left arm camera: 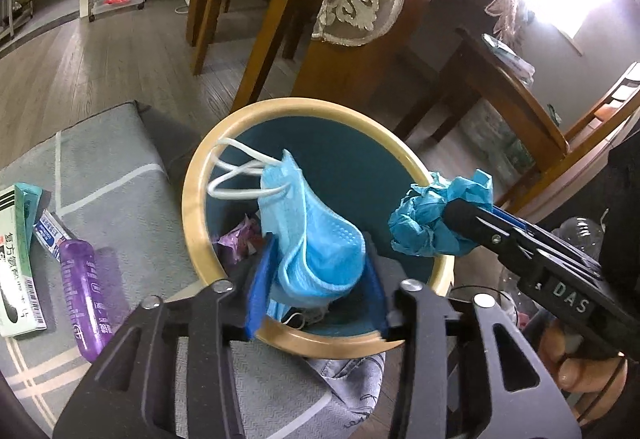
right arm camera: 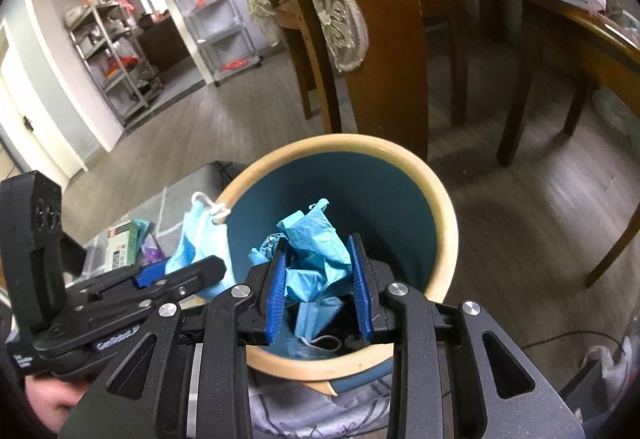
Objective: Collect trash
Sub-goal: 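Carry the mask and glove over the bin and open both tools to drop them, then grasp the COLTALIN medicine box with the left tool while the right tool grasps the purple bottle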
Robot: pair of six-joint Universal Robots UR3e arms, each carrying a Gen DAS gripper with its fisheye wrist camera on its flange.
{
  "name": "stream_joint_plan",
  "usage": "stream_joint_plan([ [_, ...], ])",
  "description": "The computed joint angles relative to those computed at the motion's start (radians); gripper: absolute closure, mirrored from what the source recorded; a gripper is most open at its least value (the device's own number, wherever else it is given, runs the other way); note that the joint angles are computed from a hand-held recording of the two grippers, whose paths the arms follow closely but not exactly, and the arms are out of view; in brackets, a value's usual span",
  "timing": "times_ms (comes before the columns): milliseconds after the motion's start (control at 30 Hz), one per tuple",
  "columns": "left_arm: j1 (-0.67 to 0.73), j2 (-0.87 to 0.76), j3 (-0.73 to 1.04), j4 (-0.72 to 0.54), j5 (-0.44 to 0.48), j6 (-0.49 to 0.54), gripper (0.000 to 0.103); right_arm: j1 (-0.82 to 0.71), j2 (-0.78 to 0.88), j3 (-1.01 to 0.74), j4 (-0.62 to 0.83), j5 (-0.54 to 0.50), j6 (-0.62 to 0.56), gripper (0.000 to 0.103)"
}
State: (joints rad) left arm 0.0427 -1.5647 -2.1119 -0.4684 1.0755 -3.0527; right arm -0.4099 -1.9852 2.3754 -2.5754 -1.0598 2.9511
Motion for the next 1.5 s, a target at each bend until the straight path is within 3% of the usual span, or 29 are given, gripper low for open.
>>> stream_joint_plan([
  [67,0.003,0.005,-0.006,0.005,0.003,0.002,0.047,0.01,0.021,-0.005,-0.011,-0.007,0.01,0.07],
  [300,0.06,0.079,-0.068,0.002,-0.018,0.02,0.044,0.027,0.032,-0.003,-0.028,-0.023,0.025,0.061],
  [467,0.127,0.161,-0.118,-0.035,-0.013,0.056,0.034,0.046,0.046,-0.009,-0.044,-0.029,0.049,0.053],
  [700,0.279,0.322,-0.204,-0.084,0.05,0.136,0.019,0.077,0.064,-0.006,-0.088,-0.043,0.073,0.036],
  [867,0.403,0.356,-0.223,-0.111,0.101,0.194,0.017,0.086,0.059,-0.005,-0.099,-0.033,0.078,0.035],
  [1033,0.487,0.313,-0.225,-0.077,0.177,0.219,0.014,0.102,0.062,-0.006,-0.112,-0.031,0.084,0.035],
  [1267,0.499,0.151,-0.18,0.005,0.303,0.211,0.011,0.136,0.065,-0.014,-0.124,-0.035,0.084,0.035],
  [1500,0.519,0.019,-0.117,-0.002,0.311,0.212,0.011,0.206,0.097,-0.032,-0.164,-0.068,0.093,0.035],
])
